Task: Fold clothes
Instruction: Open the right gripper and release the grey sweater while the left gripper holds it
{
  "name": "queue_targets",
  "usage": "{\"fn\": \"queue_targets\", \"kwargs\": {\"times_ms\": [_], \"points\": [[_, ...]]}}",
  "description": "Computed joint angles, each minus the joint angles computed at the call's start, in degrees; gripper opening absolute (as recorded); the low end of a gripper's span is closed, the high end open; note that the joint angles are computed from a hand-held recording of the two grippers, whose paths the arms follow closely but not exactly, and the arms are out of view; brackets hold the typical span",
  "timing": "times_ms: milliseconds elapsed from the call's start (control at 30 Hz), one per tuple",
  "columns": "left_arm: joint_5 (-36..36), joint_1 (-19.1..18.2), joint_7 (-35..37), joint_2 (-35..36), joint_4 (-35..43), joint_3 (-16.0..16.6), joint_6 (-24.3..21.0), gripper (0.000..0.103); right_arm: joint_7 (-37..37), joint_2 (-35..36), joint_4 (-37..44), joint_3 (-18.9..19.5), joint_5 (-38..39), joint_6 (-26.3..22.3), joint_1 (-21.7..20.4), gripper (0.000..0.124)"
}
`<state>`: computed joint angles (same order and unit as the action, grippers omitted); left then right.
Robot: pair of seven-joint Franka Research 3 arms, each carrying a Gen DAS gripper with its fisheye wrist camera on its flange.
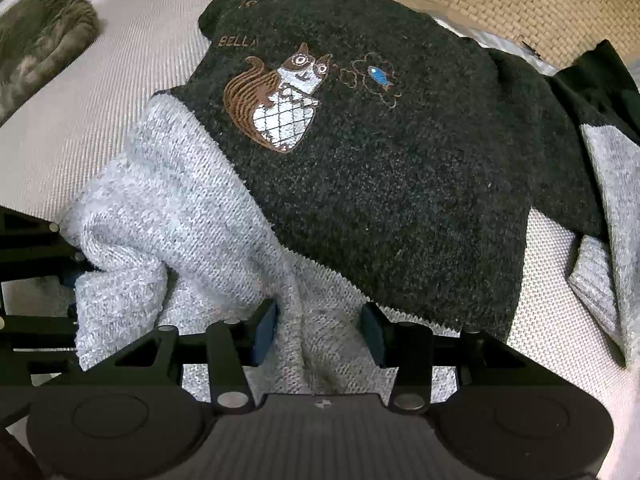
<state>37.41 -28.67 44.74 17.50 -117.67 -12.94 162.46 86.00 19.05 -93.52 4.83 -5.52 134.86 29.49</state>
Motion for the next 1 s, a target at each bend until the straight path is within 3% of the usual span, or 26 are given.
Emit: {"fn": "queue_targets", "kwargs": {"times_ms": [400, 567, 767, 867, 1000], "points": [[-0.9, 0.2, 0.2, 0.1, 1.1, -0.7, -2.4, 0.015, -1.4, 3.7, 8.3, 0.0, 1.7, -9.8, 0.1, 0.051], [-2.7, 0.7, 2.3, -0.2, 1.1, -1.1, -2.6, 0.015, -2.8, 2.9, 6.7, 0.3, 4.1, -8.4, -1.0, 0.053], [-0.7, 0.2, 3.8, -1.8, 0.6, -1.0, -4.0, 0.018, -6.4, 2.6, 5.8, 0.7, 5.1, -7.7, -1.1, 0.066], [-6.6, 2.6, 8.4, -4.3, -1.8, -3.6, -2.9, 0.022, -6.9, 0.9, 2.4, 0.6, 4.2, -4.0, -0.7, 0.067], [-24.9, 8.8, 22.1, -8.2, -7.0, -9.1, 1.6, 0.023, -10.2, -1.1, -1.5, 1.8, 10.6, 0.1, -3.4, 0.068]]}}
